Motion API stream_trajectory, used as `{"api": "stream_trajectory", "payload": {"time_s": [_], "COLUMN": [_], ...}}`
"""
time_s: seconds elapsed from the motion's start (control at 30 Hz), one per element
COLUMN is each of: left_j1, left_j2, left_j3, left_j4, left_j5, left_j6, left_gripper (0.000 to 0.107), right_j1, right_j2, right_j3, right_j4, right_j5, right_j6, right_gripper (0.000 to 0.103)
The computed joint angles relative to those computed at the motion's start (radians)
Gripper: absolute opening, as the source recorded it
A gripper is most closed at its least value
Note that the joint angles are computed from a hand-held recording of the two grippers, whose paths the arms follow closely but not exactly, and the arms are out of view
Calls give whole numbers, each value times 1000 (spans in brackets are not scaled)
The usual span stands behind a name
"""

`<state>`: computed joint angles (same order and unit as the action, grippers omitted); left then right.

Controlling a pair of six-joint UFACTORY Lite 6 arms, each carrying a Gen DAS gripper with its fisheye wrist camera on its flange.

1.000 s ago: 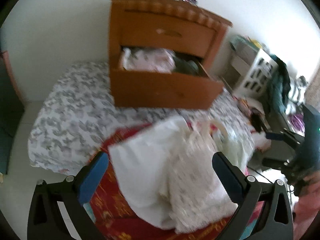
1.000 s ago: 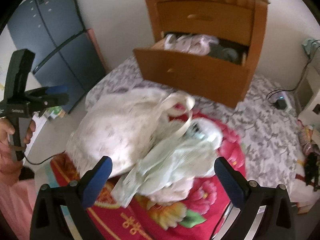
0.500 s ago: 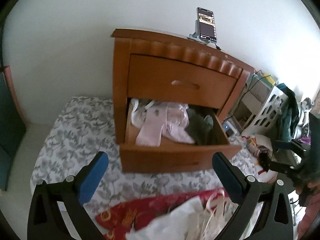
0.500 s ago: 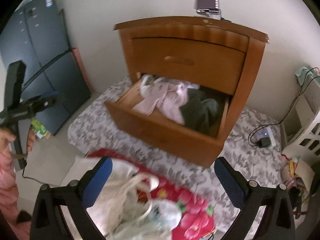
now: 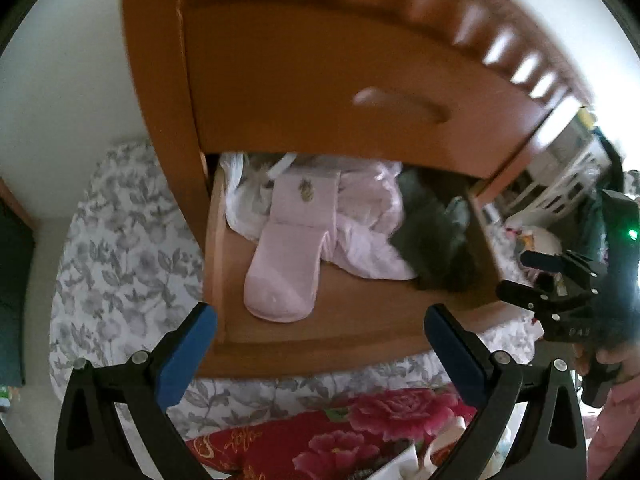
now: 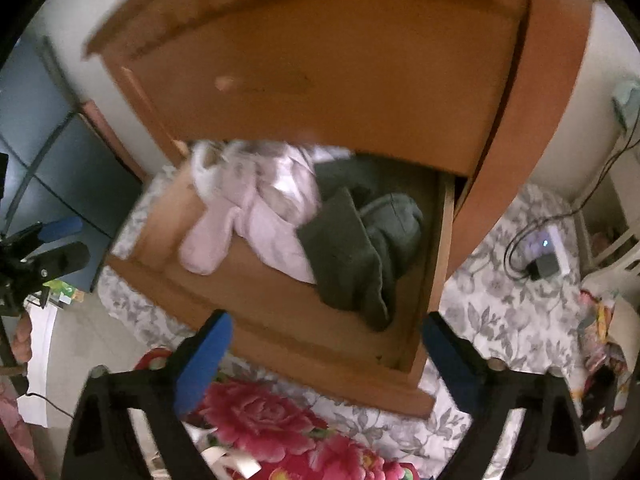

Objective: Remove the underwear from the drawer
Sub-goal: 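Grasp the grey sock with the right tool while the left tool grasps the pink towel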

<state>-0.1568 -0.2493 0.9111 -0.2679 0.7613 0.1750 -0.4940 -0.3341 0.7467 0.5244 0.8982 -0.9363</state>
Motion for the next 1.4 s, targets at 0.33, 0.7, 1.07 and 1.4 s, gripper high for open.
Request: {"api": "stream_trajectory", "payload": {"time_s": [0.33, 0.7, 1.07, 1.4], "left_j1": [-189, -233, -244, -233], "left_j2": [519, 763, 853, 639], "left_j3": [266, 407, 496, 281], "left_j4": [422, 511, 542, 620], "left_j5": [-76, -44, -4, -150], "left_j6": [-353, -419, -443, -535], "left_gripper": [102, 58, 19, 9], "right_j1": [145, 179, 167, 111], "right_j2": [372, 504, 481, 376], "right_j3": [119, 161, 116, 68], "right_j4": [-96, -145, -106, -24], "right_j5": [-233, -284, -305, -246], "right_j6": [118, 125, 74, -14], "right_gripper": [65, 33, 14, 3]}}
